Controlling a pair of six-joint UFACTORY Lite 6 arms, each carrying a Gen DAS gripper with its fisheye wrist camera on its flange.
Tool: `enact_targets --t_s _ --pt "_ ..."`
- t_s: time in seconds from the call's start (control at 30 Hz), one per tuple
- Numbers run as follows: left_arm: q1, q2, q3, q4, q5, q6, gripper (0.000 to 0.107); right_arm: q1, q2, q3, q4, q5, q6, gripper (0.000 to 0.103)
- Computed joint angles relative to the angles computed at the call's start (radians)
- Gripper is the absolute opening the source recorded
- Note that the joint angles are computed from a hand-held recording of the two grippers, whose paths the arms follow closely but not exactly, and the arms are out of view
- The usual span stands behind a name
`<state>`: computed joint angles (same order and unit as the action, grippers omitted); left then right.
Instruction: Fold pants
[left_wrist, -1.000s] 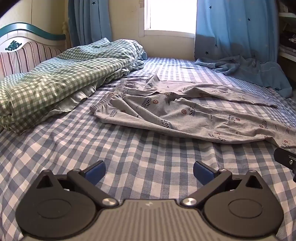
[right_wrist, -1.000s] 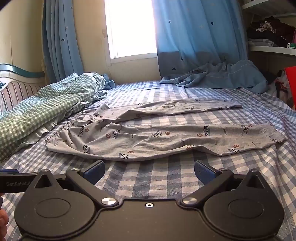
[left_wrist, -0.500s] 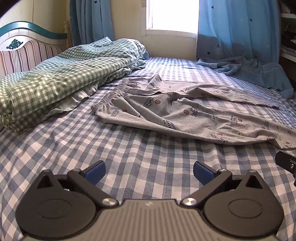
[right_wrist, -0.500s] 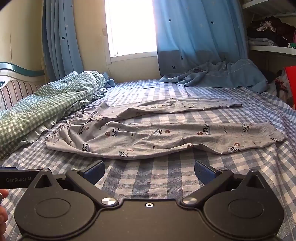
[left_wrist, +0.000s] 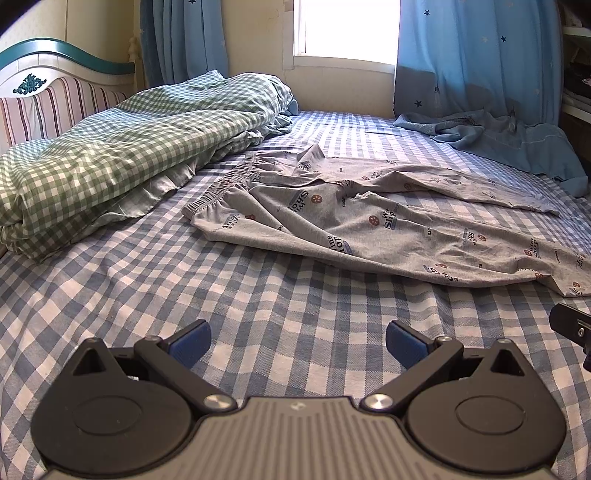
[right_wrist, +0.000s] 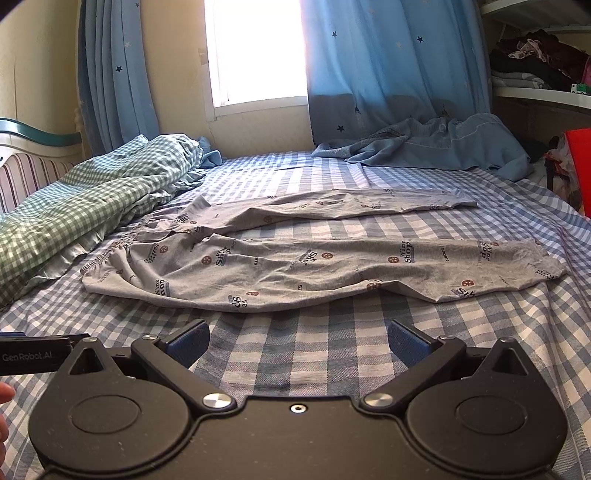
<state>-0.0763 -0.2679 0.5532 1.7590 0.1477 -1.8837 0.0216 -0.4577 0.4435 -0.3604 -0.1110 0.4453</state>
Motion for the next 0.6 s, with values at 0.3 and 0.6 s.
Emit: enact_targets --t_s 0.3,0.6 --pt "-0.006 0.039 0.025 0.108 0.002 -0.104 0.102 0.012 0.023 0.012 0.141 -0.006 -0.135 0.102" --pt "-0.001 0.065 0.042 0.165 -0.006 -0.161 0.102 -0.010 0.072 0.035 0.079 -0.027 -0.082 0.102"
